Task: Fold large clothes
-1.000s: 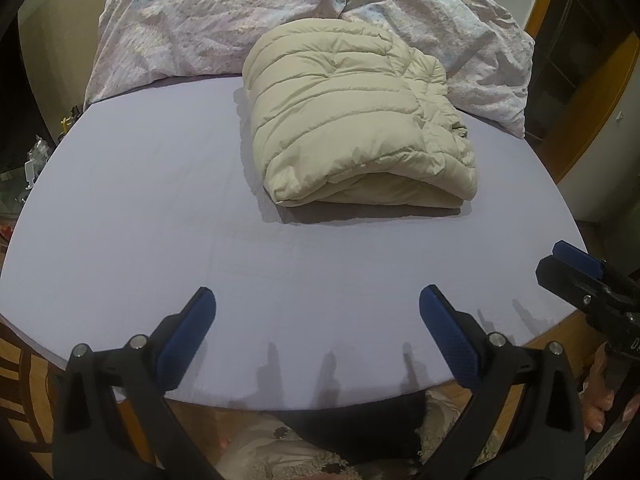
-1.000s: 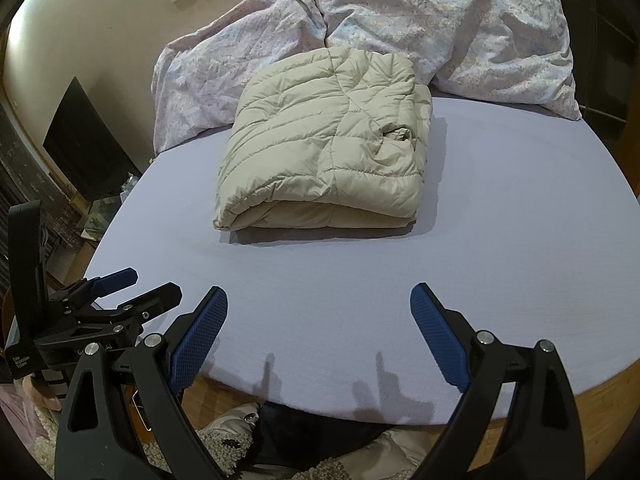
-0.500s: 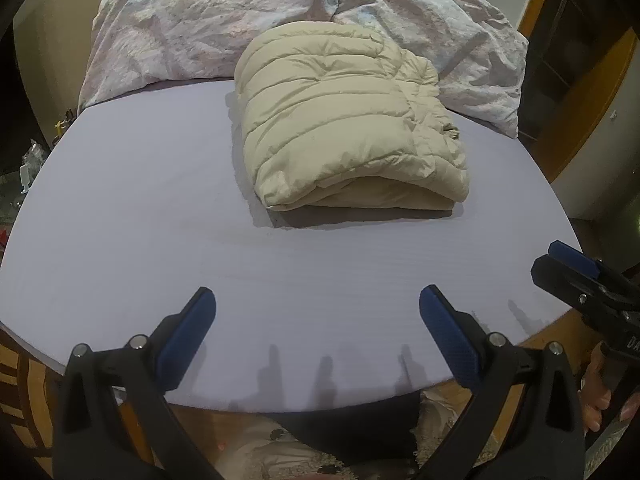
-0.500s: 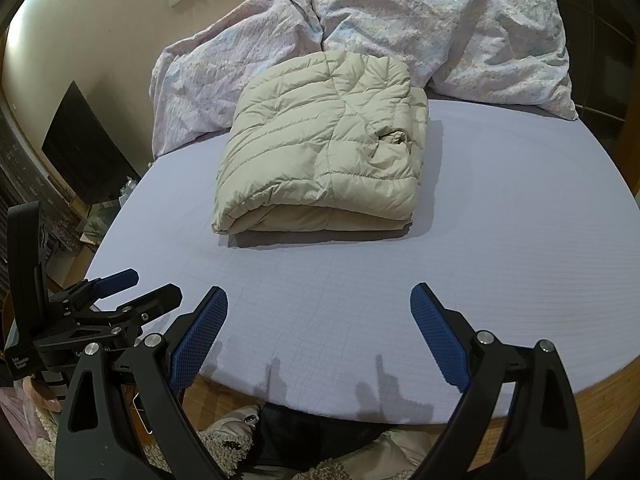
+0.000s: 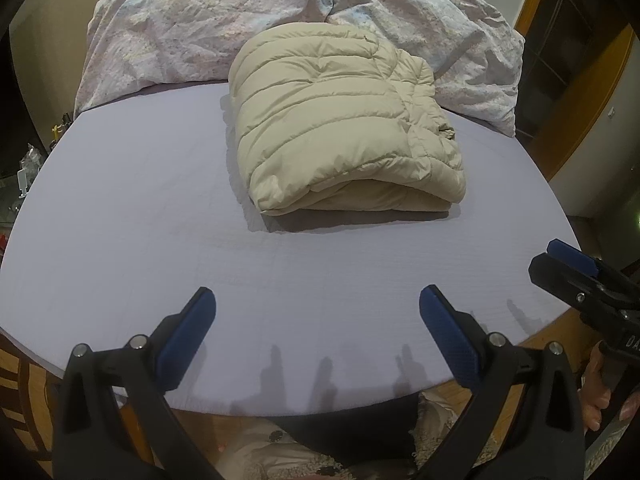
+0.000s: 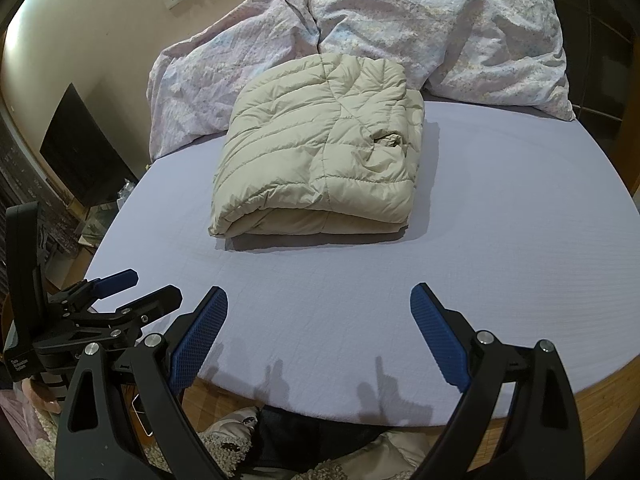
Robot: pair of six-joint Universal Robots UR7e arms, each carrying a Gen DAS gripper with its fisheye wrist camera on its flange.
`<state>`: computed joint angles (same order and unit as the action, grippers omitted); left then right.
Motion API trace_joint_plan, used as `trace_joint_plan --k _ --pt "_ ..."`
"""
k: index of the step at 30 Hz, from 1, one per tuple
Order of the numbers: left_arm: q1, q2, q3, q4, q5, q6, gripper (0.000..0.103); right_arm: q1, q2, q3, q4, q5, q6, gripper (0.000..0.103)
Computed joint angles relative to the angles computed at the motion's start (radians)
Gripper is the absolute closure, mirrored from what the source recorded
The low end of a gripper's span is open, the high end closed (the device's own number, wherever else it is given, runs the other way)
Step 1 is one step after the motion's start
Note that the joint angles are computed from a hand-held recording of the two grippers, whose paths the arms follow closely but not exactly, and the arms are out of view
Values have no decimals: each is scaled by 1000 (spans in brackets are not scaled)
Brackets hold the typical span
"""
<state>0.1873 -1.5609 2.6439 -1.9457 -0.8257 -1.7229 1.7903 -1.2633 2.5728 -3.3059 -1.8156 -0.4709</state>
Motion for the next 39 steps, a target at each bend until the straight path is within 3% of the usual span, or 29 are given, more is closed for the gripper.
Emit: trace_joint_plan --k 39 --pt "29 -4 4 -46 13 61 2 -4 0 -8 8 1 10 9"
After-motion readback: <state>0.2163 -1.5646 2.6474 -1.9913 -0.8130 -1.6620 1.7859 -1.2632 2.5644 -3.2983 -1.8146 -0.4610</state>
